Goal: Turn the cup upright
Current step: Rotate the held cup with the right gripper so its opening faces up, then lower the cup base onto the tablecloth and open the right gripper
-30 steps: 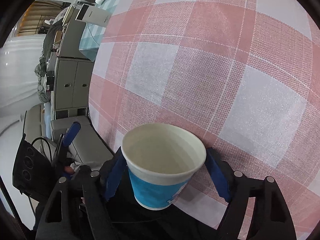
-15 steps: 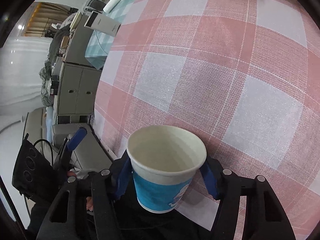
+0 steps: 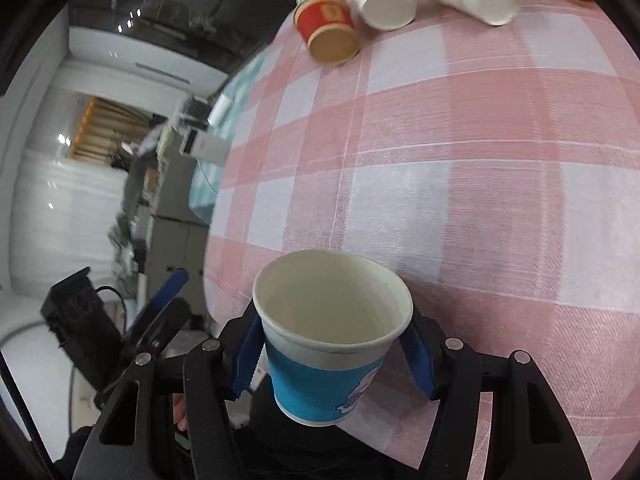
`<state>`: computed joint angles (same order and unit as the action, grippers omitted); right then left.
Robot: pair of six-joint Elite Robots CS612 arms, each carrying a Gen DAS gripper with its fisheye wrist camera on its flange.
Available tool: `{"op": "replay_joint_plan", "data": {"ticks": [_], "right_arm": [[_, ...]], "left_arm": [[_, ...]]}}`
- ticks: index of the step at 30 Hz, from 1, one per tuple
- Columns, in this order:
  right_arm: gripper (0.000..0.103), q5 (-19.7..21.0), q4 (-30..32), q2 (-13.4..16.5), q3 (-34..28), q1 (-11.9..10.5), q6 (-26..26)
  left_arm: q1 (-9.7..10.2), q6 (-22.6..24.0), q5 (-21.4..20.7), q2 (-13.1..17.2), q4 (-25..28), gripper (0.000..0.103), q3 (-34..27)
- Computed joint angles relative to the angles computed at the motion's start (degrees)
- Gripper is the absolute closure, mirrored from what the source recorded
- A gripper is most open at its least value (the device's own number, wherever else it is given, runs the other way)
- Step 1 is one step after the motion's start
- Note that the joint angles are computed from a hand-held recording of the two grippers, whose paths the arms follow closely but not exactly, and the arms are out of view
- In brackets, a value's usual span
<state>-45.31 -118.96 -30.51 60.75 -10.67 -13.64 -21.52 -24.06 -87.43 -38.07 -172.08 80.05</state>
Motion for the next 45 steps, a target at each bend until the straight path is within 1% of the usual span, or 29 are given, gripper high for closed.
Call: {"op": "replay_joint_plan", "data": {"ticks": [1, 3, 5, 7, 9, 11, 12, 14, 16, 17, 20, 22, 23, 27, 29, 32, 39, 45], "right_arm": [[0.04, 0.2, -2.1, -0.3, 1.0, -0.5, 1.0], [0.04, -0.9, -7.3, -0.9, 2.9, -0.9, 3.2], [0.04, -2.3, -12.4, -1.2, 4.0, -1.2, 4.6], [0.04, -2.9, -16.7, -1.3, 4.8, -1.6, 5.8], [0.04, -1.0, -19.7, -0.9, 4.9, -2.1, 6.6], [0.04, 3.0, -20.5, 0.0, 4.3, -2.6, 6.8], [0.04, 4.2, -21.1, 0.3, 3.9, -2.8, 7.4], [0.04, 4.8, -23.6, 1.2, 3.2, -3.1, 9.4], [0.04, 2.9, -26.5, 1.4, 3.1, -2.9, 11.1], [0.04, 0.7, -28.8, 1.4, 3.3, -2.7, 11.4], [0.04, -4.8, -35.3, 1.1, 4.0, -1.9, 10.9], [0.04, -6.6, -38.7, 1.1, 4.4, -1.5, 10.3], [0.04, -8.2, -40.4, 1.2, 4.6, -1.2, 10.0], [0.04, -14.5, -44.9, 1.5, 4.8, -0.2, 8.7], [0.04, -16.3, -46.7, 1.8, 4.6, 0.3, 8.3], [0.04, -20.1, -50.3, 1.9, 5.3, 1.1, 5.9], [0.04, -25.3, -56.0, 1.4, 7.6, 2.6, 0.1], [0.04, -26.0, -58.1, 0.3, 10.6, 2.7, -0.9]], "left_arm": [[-0.14, 0.2, 0.4, 0.3, 0.8, 0.001, -0.8], [-0.38, 0.6, 0.7, 1.0, 1.5, 0.001, -2.5], [-0.68, 1.1, 1.3, 1.7, 3.4, 0.001, -4.4], [-0.88, 1.5, 1.3, 2.4, 4.6, 0.001, -6.1], [-1.08, 1.8, 1.6, 3.1, 5.9, 0.001, -7.7], [-1.23, 1.8, 1.4, 3.8, 7.3, 0.001, -9.3], [-1.29, 1.8, 1.2, 4.2, 8.2, 0.001, -10.1], [-1.44, 1.6, 1.3, 5.1, 11.0, 0.001, -12.0], [-1.47, 1.2, 0.9, 5.8, 12.2, 0.001, -13.3], [-1.46, 1.2, 0.6, 6.2, 12.5, 0.001, -14.0], [-1.53, 1.4, 0.7, 7.4, 14.0, 0.001, -16.1], [-1.53, 1.5, 0.6, 8.1, 14.8, 0.001, -17.4], [-1.53, 1.6, 0.4, 8.4, 15.0, 0.001, -17.9], [-1.66, 2.4, 0.1, 9.2, 15.8, 0.001, -19.5], [-1.62, 2.7, -0.6, 9.4, 15.8, 0.001, -20.0], [-1.63, 2.5, -0.7, 9.4, 15.1, 0.001, -20.0], [-1.55, 2.1, -0.9, 9.2, 15.4, 0.001, -19.5], [-1.48, 1.7, -0.8, 8.9, 14.9, 0.001, -18.9]]}}
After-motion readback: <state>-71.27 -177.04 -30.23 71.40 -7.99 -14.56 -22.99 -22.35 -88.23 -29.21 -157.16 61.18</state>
